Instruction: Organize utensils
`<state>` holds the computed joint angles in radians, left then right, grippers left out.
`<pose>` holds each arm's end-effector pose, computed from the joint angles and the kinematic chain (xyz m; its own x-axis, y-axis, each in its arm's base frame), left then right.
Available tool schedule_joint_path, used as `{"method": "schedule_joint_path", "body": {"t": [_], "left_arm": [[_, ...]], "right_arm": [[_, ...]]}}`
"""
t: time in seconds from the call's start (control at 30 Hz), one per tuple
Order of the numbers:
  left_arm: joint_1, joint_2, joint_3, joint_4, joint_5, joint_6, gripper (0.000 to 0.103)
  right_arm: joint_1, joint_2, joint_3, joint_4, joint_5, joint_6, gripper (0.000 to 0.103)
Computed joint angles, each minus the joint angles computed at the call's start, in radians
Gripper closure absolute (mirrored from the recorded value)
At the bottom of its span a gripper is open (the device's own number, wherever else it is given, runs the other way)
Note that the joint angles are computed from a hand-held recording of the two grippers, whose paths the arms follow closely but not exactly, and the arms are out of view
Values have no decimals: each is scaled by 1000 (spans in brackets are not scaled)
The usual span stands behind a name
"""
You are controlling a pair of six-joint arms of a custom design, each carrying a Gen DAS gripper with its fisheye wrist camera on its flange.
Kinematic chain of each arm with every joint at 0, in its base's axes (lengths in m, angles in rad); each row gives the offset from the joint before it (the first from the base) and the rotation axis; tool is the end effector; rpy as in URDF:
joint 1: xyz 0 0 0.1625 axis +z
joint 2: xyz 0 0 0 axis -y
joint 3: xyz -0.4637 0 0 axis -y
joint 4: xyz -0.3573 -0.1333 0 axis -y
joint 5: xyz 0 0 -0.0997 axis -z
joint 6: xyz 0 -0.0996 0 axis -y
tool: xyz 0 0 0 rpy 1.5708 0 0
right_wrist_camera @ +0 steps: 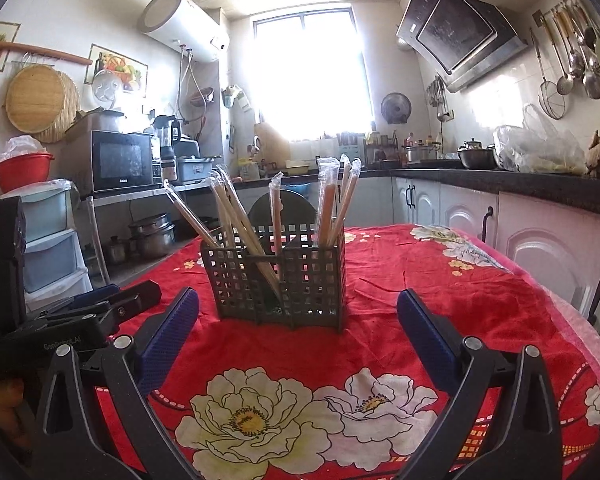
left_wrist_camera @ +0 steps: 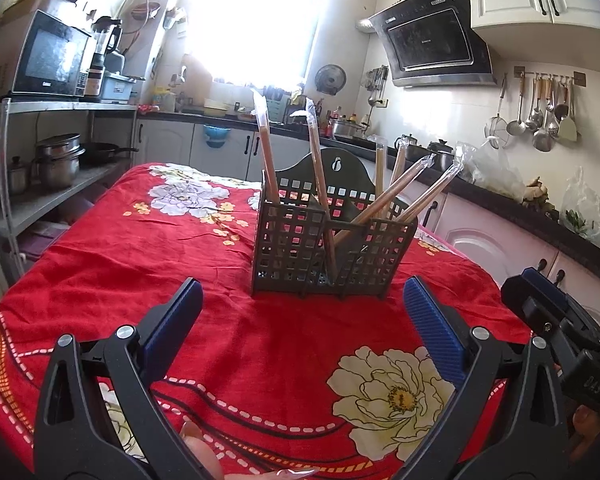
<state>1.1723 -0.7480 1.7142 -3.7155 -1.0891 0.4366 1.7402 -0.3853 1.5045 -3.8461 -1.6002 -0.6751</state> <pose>-0.0918 -0.6804 0.2423 -0.8280 0.1031 -0.5512 0.5501 0.3407 -0.7625 0.2494 -0.6847 0.0664 -0.7302 -0.3591 0.5812 -0.6716 0.2213 -0.7071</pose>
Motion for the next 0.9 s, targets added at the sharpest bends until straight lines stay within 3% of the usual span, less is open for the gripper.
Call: {"method": "schedule_joint_path", "body": {"t": [0.9], "left_arm": [[1, -2, 7, -8, -2, 5, 11]], "right_arm": [[0, 1, 1, 0, -7, 5, 6]]}}
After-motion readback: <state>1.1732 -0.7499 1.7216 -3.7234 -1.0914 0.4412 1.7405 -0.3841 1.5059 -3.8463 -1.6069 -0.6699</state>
